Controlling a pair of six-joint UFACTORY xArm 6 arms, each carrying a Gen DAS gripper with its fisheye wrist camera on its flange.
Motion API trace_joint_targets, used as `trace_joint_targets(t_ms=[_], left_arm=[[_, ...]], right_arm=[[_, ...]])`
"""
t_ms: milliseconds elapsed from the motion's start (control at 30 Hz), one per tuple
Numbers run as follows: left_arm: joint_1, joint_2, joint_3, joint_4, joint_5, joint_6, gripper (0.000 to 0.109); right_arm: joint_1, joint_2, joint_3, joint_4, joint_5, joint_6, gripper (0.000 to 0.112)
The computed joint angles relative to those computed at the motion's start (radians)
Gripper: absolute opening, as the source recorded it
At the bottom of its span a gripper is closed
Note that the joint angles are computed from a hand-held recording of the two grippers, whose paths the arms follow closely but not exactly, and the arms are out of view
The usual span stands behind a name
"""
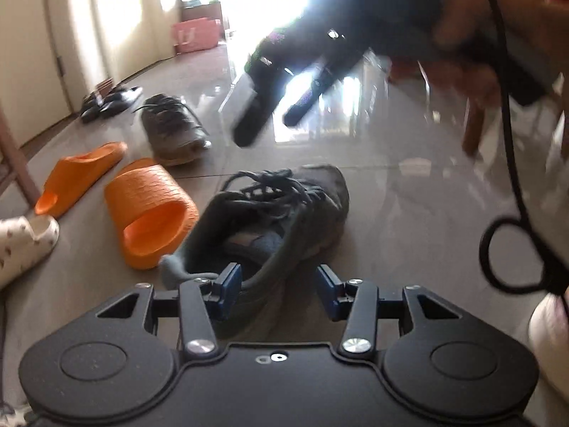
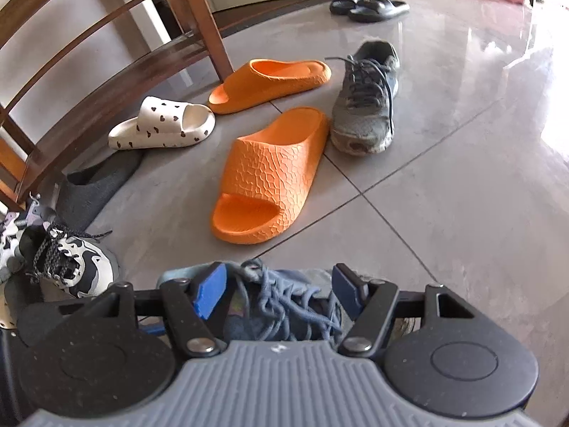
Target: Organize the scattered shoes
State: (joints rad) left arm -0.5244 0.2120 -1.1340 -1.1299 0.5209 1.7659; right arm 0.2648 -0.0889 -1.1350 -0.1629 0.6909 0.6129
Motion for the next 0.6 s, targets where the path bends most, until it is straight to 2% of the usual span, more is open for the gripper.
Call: trace_joint_targets(t_ms=[133,200,267,367,400,500,600], left_arm=[[-0.038,0.01,0.014,-0.087,-0.136,0.162,0.042],[-0.041,0.03,-0.004,-0.14,-0.153,0.235,0.044],[-0.047,0.062,-0.042,-0.256,-0.178,0.366,0.047],[-0.057,0.101,-0.096,-0.364,-0.22,0.466,0.049],[-0.057,0.108,-0.108,-0.367,-0.229,0.457,0.049],[-0.04,0.103,-0.102,-0.262,-0.212,0.321,0.05],[-0.029,0.091,-0.077,-0.231,-0.212,0.26,0.049]], right_arm=[[-0.001,-0.006,0.005,-0.024,-0.004,-0.003,0.069],[0.002,-0.008,0.008,-0.027,-0.003,-0.016,0.069],[0.009,-0.005,0.008,-0.034,0.003,-0.039,0.069],[0.018,0.0,0.009,-0.035,0.006,-0.066,0.069],[0.02,0.001,0.009,-0.028,0.006,-0.077,0.069],[0.026,0.007,0.007,-0.012,0.014,-0.109,0.069],[0.027,0.01,0.009,-0.007,0.013,-0.112,0.069]])
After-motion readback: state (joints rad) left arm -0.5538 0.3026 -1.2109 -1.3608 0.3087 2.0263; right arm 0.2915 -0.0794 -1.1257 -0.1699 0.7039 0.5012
